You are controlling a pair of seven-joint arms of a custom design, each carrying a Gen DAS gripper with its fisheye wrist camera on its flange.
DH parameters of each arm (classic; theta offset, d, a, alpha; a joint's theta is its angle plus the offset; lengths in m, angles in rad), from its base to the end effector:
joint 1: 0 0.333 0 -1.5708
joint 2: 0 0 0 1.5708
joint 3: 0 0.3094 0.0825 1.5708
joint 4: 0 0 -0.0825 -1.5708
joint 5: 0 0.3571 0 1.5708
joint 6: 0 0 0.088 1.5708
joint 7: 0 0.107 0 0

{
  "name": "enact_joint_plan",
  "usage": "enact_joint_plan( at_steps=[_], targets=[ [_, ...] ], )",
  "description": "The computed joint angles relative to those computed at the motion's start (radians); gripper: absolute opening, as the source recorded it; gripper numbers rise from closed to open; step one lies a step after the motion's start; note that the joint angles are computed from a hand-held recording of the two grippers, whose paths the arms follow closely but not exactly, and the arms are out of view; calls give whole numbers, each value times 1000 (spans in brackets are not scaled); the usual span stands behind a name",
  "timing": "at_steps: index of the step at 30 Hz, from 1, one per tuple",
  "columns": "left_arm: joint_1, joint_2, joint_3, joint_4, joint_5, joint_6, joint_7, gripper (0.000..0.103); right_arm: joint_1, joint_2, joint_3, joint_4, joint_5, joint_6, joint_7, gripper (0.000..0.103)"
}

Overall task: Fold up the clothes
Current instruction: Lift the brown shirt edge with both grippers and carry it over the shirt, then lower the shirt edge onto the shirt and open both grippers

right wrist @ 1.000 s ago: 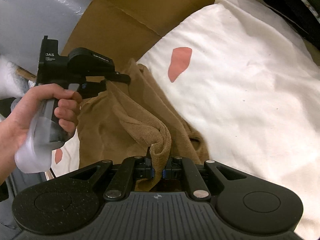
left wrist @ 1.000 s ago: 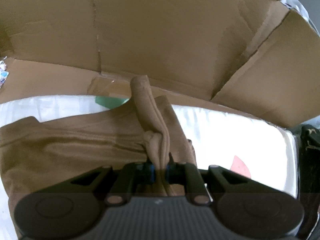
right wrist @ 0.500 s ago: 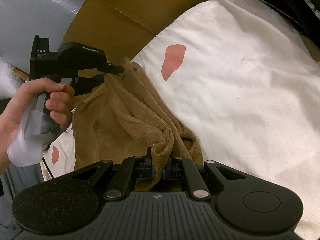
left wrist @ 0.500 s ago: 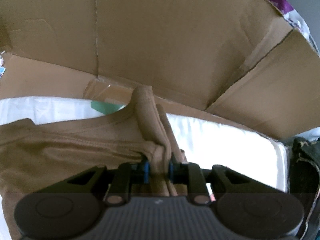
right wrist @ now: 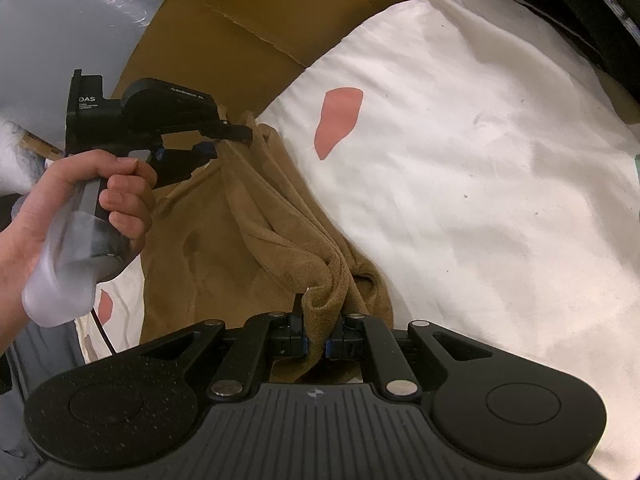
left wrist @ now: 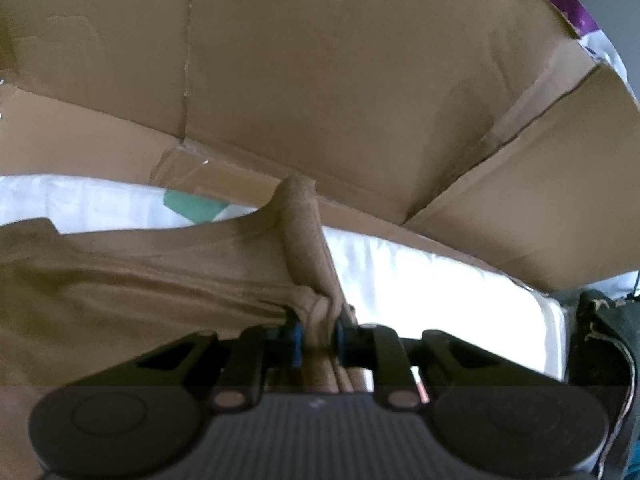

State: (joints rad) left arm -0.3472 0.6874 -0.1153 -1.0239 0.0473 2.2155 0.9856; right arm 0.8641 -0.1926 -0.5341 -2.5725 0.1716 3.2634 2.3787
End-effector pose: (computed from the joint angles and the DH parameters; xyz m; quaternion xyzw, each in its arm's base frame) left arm 0.6887 -0.3059 0.5022 -0.7334 0.6315 -0.2454 0.0551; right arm 0.4508 0.1296 0.4357 -0.3861 0.8236 -0.0179 0.4152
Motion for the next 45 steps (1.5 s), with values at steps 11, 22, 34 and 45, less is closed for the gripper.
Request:
enact_joint_plan(
  at_steps=[11,22,34,45],
  targets=[
    [61,-121,-21,-134,-61,118,94,42,-16,8,20,11,19,-8,-13,6],
    [57,-133,-21,-202,-36,116,195,34,95,-9,-86,14,60,-4,-67,10],
    [39,-83,9,-163,16,72,153,10,-246,-61,235,-22,43,-105,-95,12],
    [105,-298,-1,-351,19,83,243,46,-360,-112,355,-44,82,-126,-87,14]
  ],
)
